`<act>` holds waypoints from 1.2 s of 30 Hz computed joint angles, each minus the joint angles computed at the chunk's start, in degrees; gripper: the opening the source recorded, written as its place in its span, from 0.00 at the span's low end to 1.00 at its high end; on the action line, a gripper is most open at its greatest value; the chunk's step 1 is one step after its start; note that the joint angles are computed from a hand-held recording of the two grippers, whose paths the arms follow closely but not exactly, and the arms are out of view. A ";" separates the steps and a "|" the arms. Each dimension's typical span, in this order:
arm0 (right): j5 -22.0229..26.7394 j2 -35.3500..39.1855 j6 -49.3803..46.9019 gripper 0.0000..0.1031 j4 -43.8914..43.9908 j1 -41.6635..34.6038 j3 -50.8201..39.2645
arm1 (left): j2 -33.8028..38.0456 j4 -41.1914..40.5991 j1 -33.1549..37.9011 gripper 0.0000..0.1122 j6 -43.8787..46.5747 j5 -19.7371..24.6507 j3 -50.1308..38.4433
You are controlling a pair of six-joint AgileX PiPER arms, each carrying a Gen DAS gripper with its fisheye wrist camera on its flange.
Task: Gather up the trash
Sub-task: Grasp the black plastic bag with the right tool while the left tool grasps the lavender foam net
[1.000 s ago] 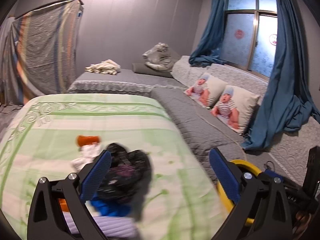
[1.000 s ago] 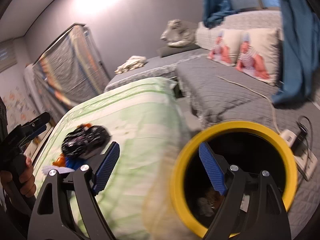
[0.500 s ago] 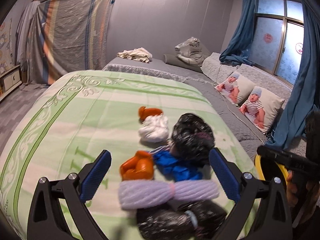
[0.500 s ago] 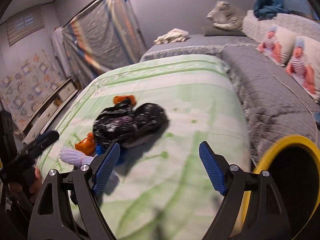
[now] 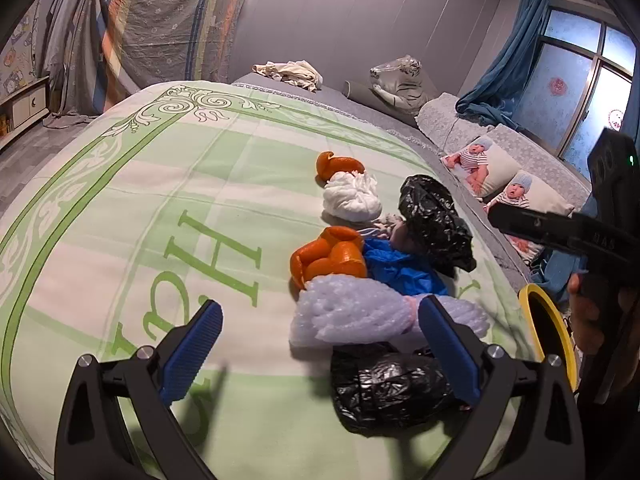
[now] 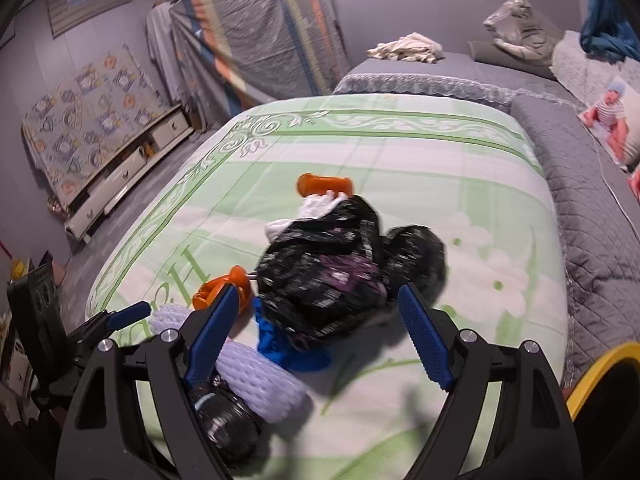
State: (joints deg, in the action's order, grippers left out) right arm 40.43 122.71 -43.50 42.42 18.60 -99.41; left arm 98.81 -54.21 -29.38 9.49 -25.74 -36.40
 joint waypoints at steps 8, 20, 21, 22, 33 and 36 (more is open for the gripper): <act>5.32 7.06 12.06 0.75 -14.58 5.50 -13.73 | 2.06 10.39 2.59 0.84 -8.48 1.27 -0.24; 5.66 15.04 22.15 0.66 -27.45 7.87 -24.56 | 4.72 28.58 6.36 0.54 -23.91 5.79 -3.12; 5.53 15.36 22.00 0.64 -27.07 7.75 -24.84 | 4.90 29.21 6.28 0.50 -24.17 6.12 -3.49; 5.15 15.53 22.11 0.61 -26.79 7.58 -24.84 | 5.24 29.66 6.14 0.46 -24.25 6.64 -4.14; 6.77 17.56 22.58 0.24 -24.31 5.49 -27.11 | 5.81 16.36 2.01 0.24 -9.83 8.43 -7.20; 5.93 16.80 21.91 0.11 -22.37 4.40 -25.49 | 4.56 15.36 2.02 0.21 -9.63 8.25 -6.28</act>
